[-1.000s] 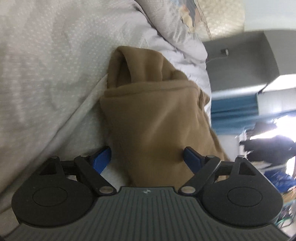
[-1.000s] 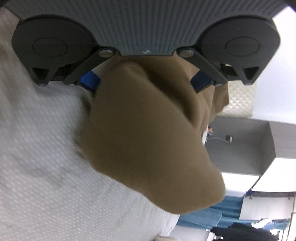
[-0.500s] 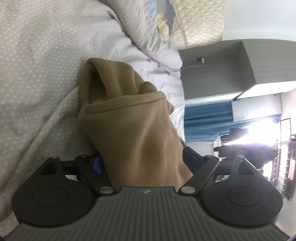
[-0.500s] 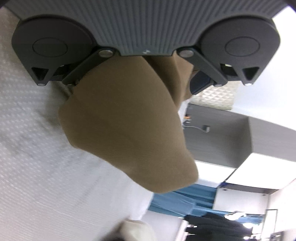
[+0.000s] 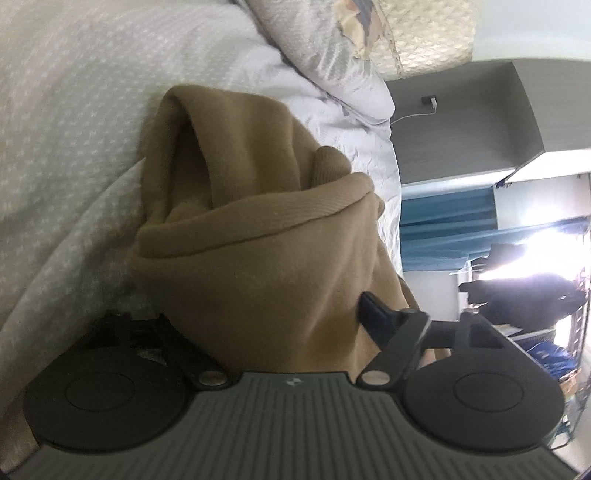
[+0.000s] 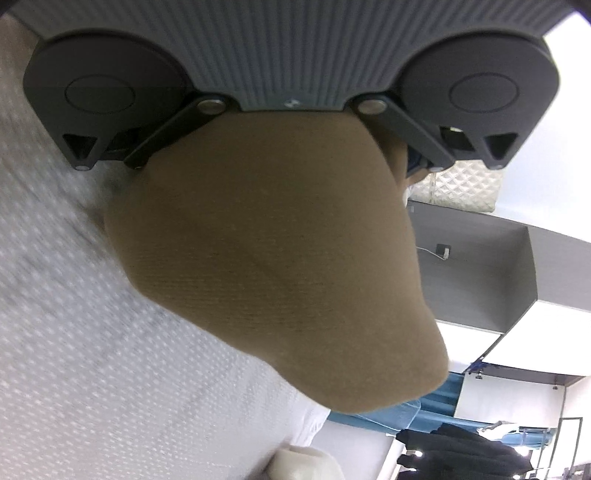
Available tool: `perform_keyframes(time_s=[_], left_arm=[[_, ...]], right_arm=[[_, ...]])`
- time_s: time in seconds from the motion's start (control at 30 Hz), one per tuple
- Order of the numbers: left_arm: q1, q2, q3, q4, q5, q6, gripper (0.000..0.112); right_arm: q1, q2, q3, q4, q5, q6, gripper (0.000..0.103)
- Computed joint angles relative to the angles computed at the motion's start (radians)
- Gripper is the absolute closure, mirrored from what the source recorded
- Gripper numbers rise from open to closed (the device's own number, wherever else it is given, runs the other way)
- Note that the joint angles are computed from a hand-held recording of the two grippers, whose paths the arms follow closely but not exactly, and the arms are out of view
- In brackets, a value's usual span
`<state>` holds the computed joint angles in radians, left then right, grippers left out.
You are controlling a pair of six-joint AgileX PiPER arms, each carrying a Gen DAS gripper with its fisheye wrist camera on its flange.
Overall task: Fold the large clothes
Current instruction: 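Lift the hoodie bundle with both grippers and carry it toward the clothes pile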
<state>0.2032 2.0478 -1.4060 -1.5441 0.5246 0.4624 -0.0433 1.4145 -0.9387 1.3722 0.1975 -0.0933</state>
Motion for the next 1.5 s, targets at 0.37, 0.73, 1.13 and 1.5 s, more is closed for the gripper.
perform_keyframes(time_s=[0.37,0.73,1.13,1.5], left_arm=[[-0.043,-0.043,-0.049,0.165,-0.105,0.042,0.066],[-0.02,-0.086,-0.03,0.074,-0.09,0.205,0.072],[0.028,-0.304,0.168,0.029,-0.062,0.382,0.074],[0.108,-0.521,0.326,0.0,0.087,0.453,0.075]], right_arm=[[-0.005,0.013,-0.117,-0.102,0.004,-0.141,0.022],[-0.086,-0.016,-0.148,0.209,0.143,-0.561,0.028],[-0.12,-0.112,-0.145,-0.089,0.232,-0.3,0.042],[-0.253,-0.293,-0.097,-0.126,0.41,-0.294,0.043]])
